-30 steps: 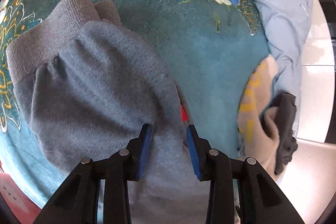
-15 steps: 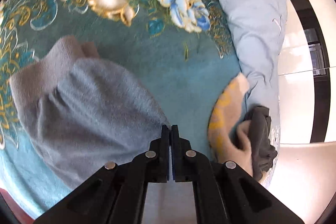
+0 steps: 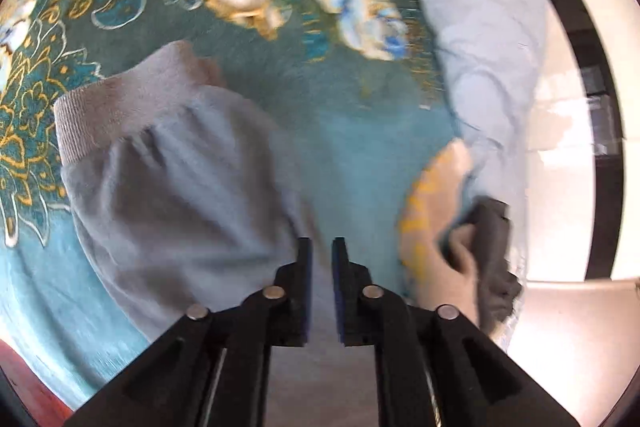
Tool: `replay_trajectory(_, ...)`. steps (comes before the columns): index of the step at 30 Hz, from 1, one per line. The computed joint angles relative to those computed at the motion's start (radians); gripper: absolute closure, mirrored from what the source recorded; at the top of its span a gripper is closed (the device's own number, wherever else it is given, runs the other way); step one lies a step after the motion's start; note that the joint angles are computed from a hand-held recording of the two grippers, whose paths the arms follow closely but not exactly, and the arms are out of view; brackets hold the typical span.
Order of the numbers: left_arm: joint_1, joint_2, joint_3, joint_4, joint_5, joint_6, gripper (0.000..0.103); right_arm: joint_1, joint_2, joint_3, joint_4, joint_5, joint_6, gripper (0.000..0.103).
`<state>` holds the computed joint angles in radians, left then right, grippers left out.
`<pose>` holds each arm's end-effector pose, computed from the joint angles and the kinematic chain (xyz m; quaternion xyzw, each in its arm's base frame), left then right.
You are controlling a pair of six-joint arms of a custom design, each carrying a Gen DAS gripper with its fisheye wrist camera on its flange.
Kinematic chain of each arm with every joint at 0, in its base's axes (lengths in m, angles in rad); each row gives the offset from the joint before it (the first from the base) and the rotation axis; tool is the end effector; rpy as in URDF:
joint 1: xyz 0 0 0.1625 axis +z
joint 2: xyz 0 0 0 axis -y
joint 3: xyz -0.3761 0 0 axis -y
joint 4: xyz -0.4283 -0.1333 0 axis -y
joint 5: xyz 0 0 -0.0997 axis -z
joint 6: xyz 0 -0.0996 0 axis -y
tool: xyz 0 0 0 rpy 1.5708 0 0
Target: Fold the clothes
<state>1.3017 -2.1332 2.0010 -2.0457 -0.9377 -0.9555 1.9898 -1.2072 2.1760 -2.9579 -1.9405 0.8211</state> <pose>0.0918 -0.3902 0.5281 -0.3928 0.8227 -0.4032 0.0798 0.2944 -0.4218 0.1166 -0.2294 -0.9346 0.2706 0.0277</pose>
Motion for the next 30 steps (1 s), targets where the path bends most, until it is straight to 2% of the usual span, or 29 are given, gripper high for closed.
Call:
replay_trajectory(2, -0.078, -0.021, 0.041, 0.048, 0.0, -0.002, 0.073, 0.024, -0.068, 0.031, 0.078, -0.028, -0.014, 0.067)
replay_trajectory(5, -0.168, -0.015, 0.095, 0.127, -0.035, 0.003, 0.072, 0.068, -0.106, 0.051, 0.234, -0.056, 0.052, 0.064)
replay_trajectory(7, -0.189, 0.026, 0.131, 0.168, -0.084, 0.001, 0.072, 0.06, -0.124, 0.076, 0.225, -0.063, 0.072, 0.064)
replay_trajectory(9, -0.206, 0.047, 0.169, 0.207, -0.106, 0.003, 0.072, 0.052, -0.137, 0.12, 0.129, -0.051, 0.091, 0.064)
replay_trajectory(10, -0.209, 0.058, 0.171, 0.236, -0.108, -0.006, 0.073, 0.048, -0.133, 0.131, 0.088, -0.052, 0.099, 0.064)
replay_trajectory(13, -0.211, 0.065, 0.156, 0.275, -0.091, -0.009, 0.072, 0.032, -0.101, 0.106, 0.121, -0.107, 0.169, 0.063)
replay_trajectory(15, -0.219, 0.057, 0.151, 0.333, -0.055, -0.049, 0.072, 0.016, -0.085, 0.109, 0.077, -0.115, 0.179, 0.063)
replay_trajectory(17, -0.184, 0.071, 0.141, 0.354, -0.097, -0.087, 0.072, 0.007, -0.071, 0.105, 0.029, -0.117, 0.17, 0.063)
replay_trajectory(19, -0.174, 0.059, 0.147, 0.365, -0.125, -0.11, 0.072, 0.007, -0.064, 0.085, 0.041, -0.132, 0.148, 0.066)
replay_trajectory(21, -0.188, 0.055, 0.147, 0.378, -0.108, -0.109, 0.072, 0.017, -0.066, 0.051, 0.124, -0.164, 0.124, 0.087)
replay_trajectory(22, -0.196, 0.051, 0.148, 0.382, -0.098, -0.105, 0.072, 0.025, -0.07, 0.039, 0.149, -0.177, 0.107, 0.09)
replay_trajectory(26, -0.201, 0.05, 0.146, 0.398, -0.095, -0.102, 0.072, 0.087, -0.12, 0.062, 0.047, -0.203, -0.057, 0.092)
replay_trajectory(27, -0.195, 0.058, 0.14, 0.412, -0.103, -0.107, 0.072, 0.089, -0.137, 0.072, 0.046, -0.204, -0.067, 0.092)
replay_trajectory(28, -0.191, 0.07, 0.135, 0.418, -0.109, -0.109, 0.072, 0.084, -0.156, 0.078, 0.075, -0.203, -0.061, 0.092)
replay_trajectory(30, -0.189, 0.093, 0.128, 0.426, -0.113, -0.108, 0.072, 0.039, -0.187, 0.079, 0.224, -0.185, 0.008, 0.092)
